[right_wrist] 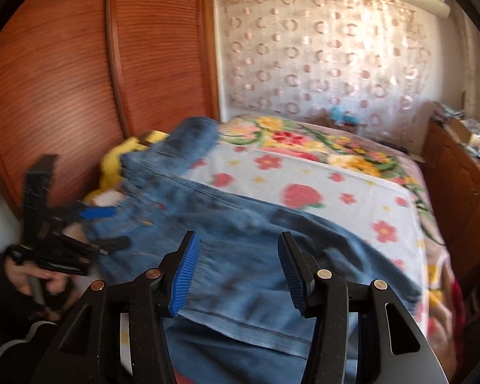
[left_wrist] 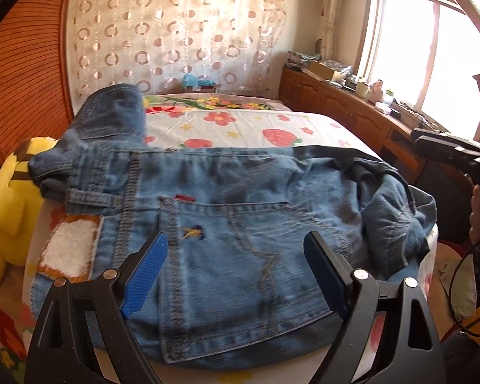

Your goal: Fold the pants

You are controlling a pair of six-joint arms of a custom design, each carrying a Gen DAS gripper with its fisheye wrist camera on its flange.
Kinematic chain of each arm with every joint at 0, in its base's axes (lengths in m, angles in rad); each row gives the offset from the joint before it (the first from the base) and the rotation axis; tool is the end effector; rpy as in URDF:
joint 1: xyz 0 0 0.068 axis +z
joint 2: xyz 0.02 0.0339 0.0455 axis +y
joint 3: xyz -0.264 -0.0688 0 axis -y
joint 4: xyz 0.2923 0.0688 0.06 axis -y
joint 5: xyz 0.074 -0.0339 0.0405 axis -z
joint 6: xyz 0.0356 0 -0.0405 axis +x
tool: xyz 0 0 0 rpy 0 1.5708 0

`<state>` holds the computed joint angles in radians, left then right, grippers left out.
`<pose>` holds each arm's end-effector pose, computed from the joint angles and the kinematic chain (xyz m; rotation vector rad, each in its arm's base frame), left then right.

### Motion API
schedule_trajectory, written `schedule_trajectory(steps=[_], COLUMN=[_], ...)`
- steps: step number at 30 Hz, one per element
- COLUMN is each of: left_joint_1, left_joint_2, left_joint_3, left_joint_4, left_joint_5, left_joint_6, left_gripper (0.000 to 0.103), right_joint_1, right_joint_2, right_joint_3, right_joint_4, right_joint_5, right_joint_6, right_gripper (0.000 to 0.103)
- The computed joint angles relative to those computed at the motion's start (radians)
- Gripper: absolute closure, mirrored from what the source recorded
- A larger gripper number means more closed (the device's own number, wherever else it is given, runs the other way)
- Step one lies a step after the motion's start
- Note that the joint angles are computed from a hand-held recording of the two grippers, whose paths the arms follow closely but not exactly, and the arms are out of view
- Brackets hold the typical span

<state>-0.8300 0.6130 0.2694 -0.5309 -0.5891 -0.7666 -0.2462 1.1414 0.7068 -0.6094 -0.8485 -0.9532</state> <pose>0.1266 -0.1091 0.1439 -0.1764 2.2580 -0.1085 0.2485 -0.0349 0.2006 -1.0154 1.9760 0.4866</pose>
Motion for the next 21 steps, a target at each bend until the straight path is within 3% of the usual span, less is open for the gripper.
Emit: schedule_trajectory(steps=[10, 21], left_joint_1=[-0.033, -0.093], left_joint_2=[0.295, 0.456], left_joint_3=[0.142, 0.195], left_joint_4=[0.217, 0.320], left_joint_5=[0.063, 0.140], left_joint_6=[0.118, 0.119], left_gripper=[0.016, 0.016], right_joint_1=[-0.139, -0.199], right_joint_2=[0.099, 0.156], right_joint_3=[0.005, 0.024], right_joint_4=[0.051, 0.018], right_joint_5=[0.072, 0.078], right_joint_6=[-0.024, -0.008], right_gripper=[0.050, 0.050])
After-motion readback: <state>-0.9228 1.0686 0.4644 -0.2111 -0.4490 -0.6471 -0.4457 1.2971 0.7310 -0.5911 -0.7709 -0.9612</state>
